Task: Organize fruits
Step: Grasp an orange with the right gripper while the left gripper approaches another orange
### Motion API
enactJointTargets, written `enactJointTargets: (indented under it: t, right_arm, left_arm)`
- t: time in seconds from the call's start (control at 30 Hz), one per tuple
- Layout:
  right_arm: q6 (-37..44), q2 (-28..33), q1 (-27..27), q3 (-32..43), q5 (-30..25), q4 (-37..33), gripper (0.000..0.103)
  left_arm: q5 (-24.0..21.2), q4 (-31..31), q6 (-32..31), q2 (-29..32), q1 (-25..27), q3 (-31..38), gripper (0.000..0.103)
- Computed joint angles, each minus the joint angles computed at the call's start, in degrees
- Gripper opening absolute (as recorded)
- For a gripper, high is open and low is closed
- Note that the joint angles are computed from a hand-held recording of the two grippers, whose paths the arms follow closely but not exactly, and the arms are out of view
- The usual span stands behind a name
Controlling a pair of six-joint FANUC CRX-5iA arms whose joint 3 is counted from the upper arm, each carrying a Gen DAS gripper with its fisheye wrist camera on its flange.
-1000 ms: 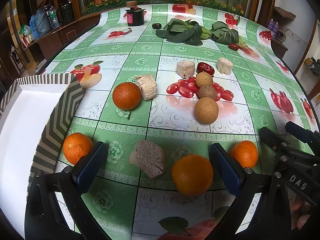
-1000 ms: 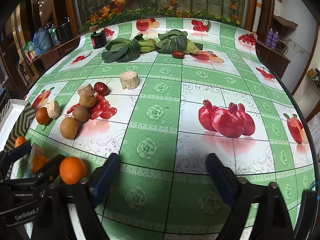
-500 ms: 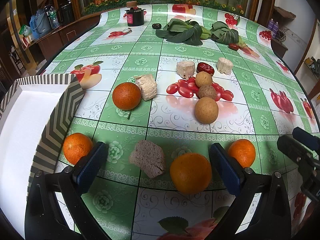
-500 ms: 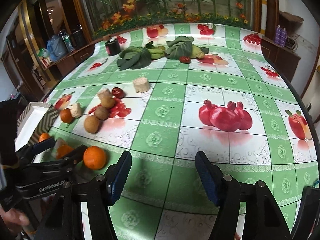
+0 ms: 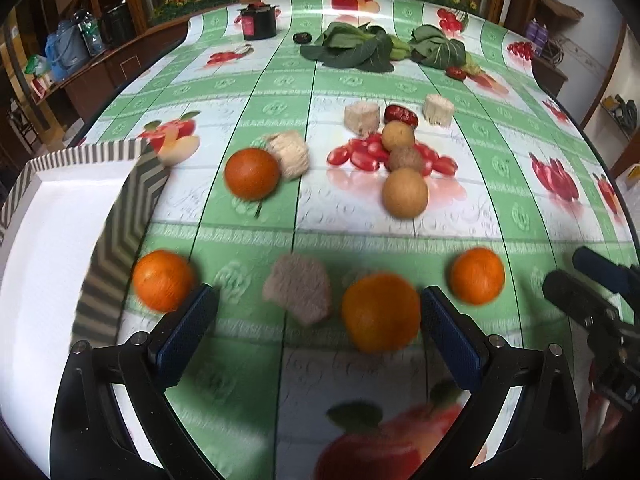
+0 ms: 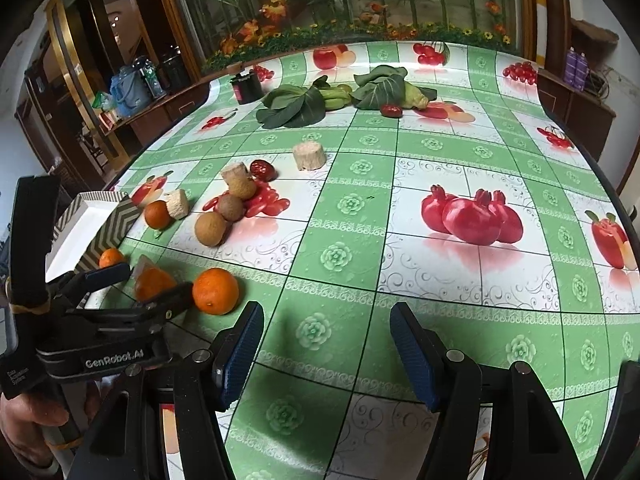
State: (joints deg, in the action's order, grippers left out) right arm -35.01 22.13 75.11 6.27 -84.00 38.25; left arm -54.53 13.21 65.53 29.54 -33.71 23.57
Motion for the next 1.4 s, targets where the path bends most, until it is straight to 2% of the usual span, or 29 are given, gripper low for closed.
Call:
enactJointTargets:
  t: [0.2,0.5,0.67,0.77,1.1,1.4]
  right_arm:
    - [0.72,0.22,-0.36,0.21,1.77,0.98,0.065]
    - [6.74,2.59,-1.94,3.61,4.04,1.82,0.064]
    - [10.28,3.45,-3.26,4.88,5.76,0.49,0.054]
    - [11.05,3.33,-3.75,4.56,7.29,0.73,0.053]
    - [14.65,4.36,-4.46,6.43,7.57,0.17,0.052]
    - [15.49,4.69,-4.84,6.79,8.39,-0.22,0.048]
  left_arm:
    - [2.01,3.76,-5.55,-4.18,1.99,-5.55,0.103]
    - [3.83,8.13,-8.18,-6.89,4.26,-9.3,0.103]
    - [3.58,8.46,-9.72,-7.55,4.63,-9.95,0.103]
    - [3.57,8.54,-10.34,-7.92,4.86,-10.42,0.103]
    - [4.15,7.46,-10.03,-8.03,4.94,-10.44,0.103]
    - [4.29,7.29,-9.62,-7.97,4.97,-10.26,0.103]
